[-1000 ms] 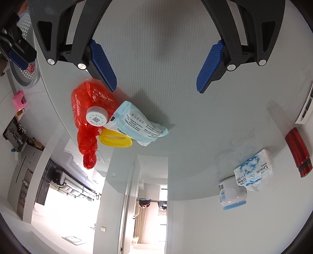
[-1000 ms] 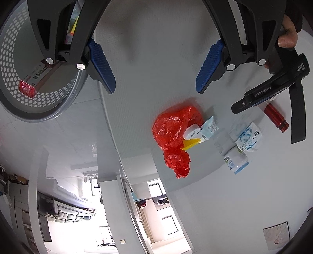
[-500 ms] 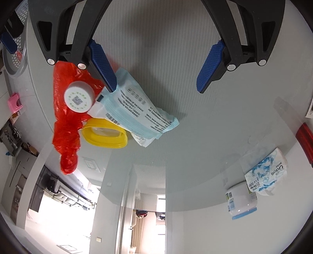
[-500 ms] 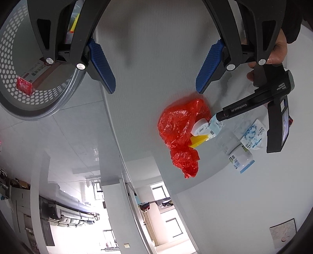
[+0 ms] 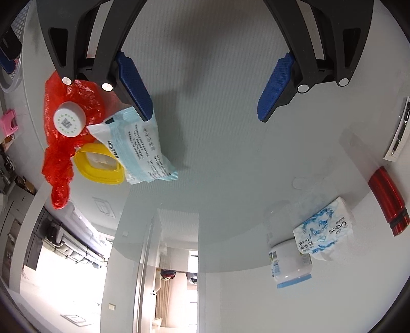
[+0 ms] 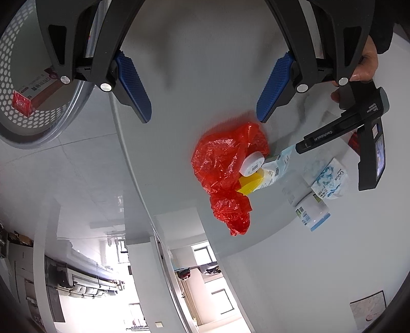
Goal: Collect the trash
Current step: 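Move the open left tool to the blue-white wipes packet and close on it, then grasp the white round lid with the right tool while the left tool holds the wipes packet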
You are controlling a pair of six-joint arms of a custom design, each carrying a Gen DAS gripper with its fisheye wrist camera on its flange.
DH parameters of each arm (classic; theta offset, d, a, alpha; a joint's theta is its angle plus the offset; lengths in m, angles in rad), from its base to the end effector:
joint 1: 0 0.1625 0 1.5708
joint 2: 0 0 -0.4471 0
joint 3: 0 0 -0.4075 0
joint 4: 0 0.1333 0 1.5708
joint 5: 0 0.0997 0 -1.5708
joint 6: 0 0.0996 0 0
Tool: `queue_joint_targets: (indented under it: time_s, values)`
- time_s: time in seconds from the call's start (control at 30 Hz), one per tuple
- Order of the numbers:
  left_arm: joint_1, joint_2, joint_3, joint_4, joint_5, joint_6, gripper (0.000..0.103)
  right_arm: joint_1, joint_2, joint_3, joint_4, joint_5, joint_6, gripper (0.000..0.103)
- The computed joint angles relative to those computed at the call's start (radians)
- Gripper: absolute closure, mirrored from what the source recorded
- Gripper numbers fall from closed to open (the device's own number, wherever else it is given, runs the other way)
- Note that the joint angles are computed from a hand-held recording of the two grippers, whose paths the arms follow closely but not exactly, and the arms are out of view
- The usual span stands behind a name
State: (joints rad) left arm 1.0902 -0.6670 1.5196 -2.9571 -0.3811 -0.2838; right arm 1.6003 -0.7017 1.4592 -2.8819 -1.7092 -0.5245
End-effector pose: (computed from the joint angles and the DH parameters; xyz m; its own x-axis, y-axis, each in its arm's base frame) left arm -0.1346 -0.7464 0.1511 -0.6376 -0.4507 -0.6247 0.2286 0.6638 -0.7121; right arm 0.1423 -0.7704 0.1396 -0.8462 -0.3883 0.3649 -0.5186 0.7576 -0.3963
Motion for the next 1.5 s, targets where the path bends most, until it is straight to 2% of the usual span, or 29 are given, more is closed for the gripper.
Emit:
queue_joint_targets:
  time_s: [0.17,0.3,0.67,0.87,0.97,1.03,1.07,1.13,1.37,1.5]
  values:
    - [-0.012,0.010,-0.019,-0.054,-0.039,0.062,0.021,0.003,0.006,-0.002,0.003,-0.003,-0.001,0.023]
    - [-0.001,0.027,-0.070,-0.020,-0.093,0.057,0.019,0.003,0.006,-0.002,0.006,-0.005,-0.002,0.023]
    - [0.028,0.118,-0.242,0.110,-0.127,0.067,0.018,0.001,0.003,-0.005,0.001,-0.017,0.008,0.023]
    - [0.048,0.124,-0.276,0.188,-0.166,0.012,0.018,0.001,0.000,-0.003,0.002,-0.024,0.004,0.023]
    - [0.056,0.115,-0.267,0.189,-0.177,-0.007,0.025,0.002,0.000,-0.003,0.003,-0.025,0.004,0.023]
    - [0.061,0.106,-0.257,0.201,-0.189,-0.024,0.039,0.002,-0.001,-0.003,0.004,-0.025,0.003,0.023]
    - [0.062,0.100,-0.248,0.188,-0.196,-0.019,0.041,0.002,-0.001,-0.003,0.005,-0.026,0.002,0.023]
    - [0.063,0.087,-0.225,0.163,-0.214,-0.006,0.054,0.002,-0.001,-0.003,0.003,-0.026,0.001,0.023]
    - [0.057,0.049,-0.153,0.099,-0.225,0.029,0.064,0.003,0.000,-0.004,0.002,-0.027,-0.002,0.023]
    - [0.039,0.031,-0.098,0.011,-0.181,0.104,0.065,0.004,0.002,0.000,-0.004,-0.029,-0.006,0.023]
